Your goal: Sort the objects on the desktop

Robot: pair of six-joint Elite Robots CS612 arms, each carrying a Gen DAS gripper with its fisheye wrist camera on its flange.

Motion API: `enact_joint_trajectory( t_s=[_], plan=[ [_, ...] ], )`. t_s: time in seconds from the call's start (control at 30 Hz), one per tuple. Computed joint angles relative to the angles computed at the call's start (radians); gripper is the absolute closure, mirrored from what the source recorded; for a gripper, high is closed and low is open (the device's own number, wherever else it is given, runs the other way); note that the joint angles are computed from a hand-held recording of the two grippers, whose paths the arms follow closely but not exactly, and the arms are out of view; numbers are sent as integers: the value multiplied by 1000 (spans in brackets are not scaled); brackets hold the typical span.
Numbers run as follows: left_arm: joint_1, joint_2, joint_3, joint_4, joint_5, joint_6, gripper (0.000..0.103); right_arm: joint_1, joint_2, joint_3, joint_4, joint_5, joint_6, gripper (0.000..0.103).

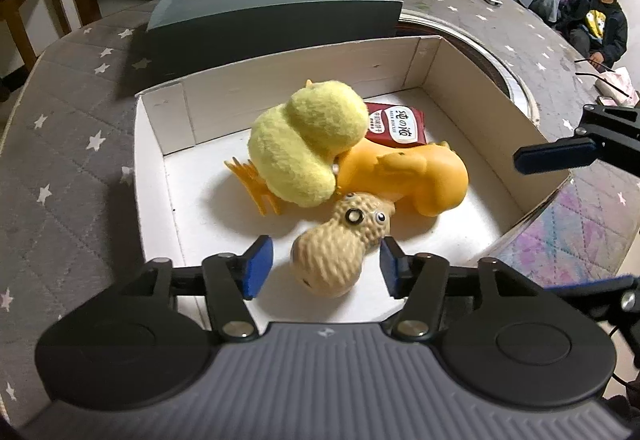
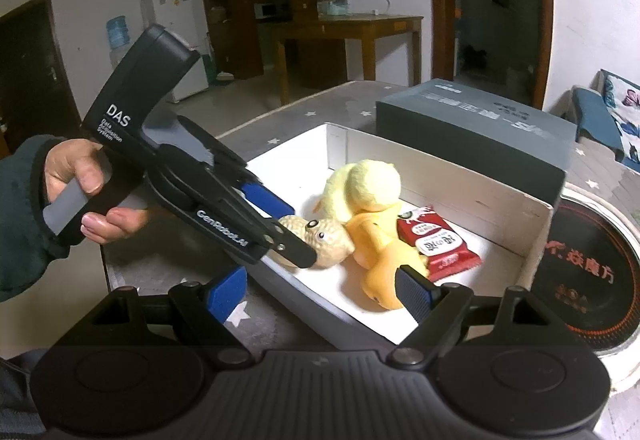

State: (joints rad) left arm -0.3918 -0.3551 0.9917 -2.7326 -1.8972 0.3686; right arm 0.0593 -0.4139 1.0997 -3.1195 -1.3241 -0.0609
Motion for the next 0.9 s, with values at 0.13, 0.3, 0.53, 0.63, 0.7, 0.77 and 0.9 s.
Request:
enact_joint_trajectory(
  t_s=[0.13,0.3,0.53,0.63,0.7,0.77,0.9],
  plan=[
    [0,-7,11,-10,3,12,34,-5,-2,1,-10,-11,22,16],
    [1,-17,19,-4,6,17,34,-11,1,-8,-17,-25,49,12],
    [3,-25,25,-23,17,7,24,-15,5,-25,-25,-32,75,5],
    [3,-26,23,-38,28,1,23,-17,8,-33,-23,-38,91,3],
    [2,-26,18,-39,36,-2,23,-17,11,-40,-19,-50,99,3],
    [1,-26,15,-44,47,-2,23,-19,14,-46,-16,-57,114,2],
    [0,-26,8,-55,58,-17,21,-21,18,-57,-13,-75,128,0]
  ],
)
